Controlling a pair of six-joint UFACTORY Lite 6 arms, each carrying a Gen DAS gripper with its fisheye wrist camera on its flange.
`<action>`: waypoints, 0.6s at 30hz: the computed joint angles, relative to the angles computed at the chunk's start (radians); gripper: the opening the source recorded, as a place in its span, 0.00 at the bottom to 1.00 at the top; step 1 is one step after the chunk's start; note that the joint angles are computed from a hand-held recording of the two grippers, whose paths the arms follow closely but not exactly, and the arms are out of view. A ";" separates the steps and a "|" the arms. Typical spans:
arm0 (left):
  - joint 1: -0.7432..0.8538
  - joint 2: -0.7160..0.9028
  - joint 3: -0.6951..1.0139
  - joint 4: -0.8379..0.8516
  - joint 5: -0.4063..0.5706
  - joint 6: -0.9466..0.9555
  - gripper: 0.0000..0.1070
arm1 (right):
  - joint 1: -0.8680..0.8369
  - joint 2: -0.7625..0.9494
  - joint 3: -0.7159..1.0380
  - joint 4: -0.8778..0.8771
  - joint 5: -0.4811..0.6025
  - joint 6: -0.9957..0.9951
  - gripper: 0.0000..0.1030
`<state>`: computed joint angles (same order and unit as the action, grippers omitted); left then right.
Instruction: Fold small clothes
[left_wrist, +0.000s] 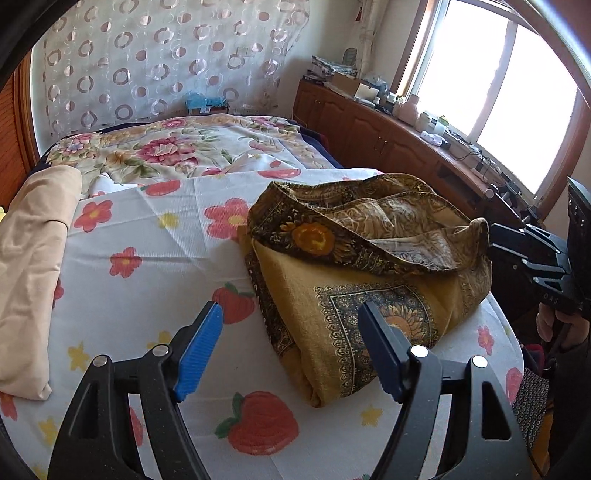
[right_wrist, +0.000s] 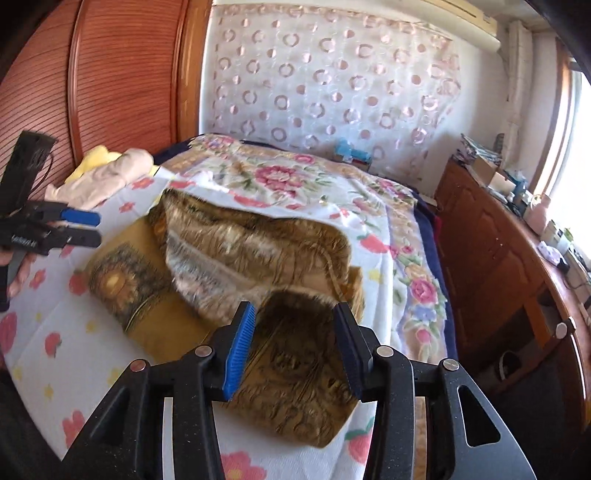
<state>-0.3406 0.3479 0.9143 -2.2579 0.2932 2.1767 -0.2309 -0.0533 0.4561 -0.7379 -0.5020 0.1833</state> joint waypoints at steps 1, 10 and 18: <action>-0.003 0.004 0.002 -0.013 -0.005 0.012 0.71 | -0.009 -0.015 -0.010 -0.050 0.004 0.040 0.45; -0.004 -0.030 -0.038 -0.090 -0.003 0.094 0.71 | -0.013 0.114 0.123 -0.377 0.038 0.440 0.45; 0.006 -0.032 -0.039 -0.088 0.001 0.090 0.71 | -0.022 0.314 0.474 -0.563 -0.024 0.777 0.00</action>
<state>-0.3348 0.3159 0.8750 -2.3464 0.2944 2.2662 -0.2532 0.2608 0.9304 -1.3005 -0.5259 0.9606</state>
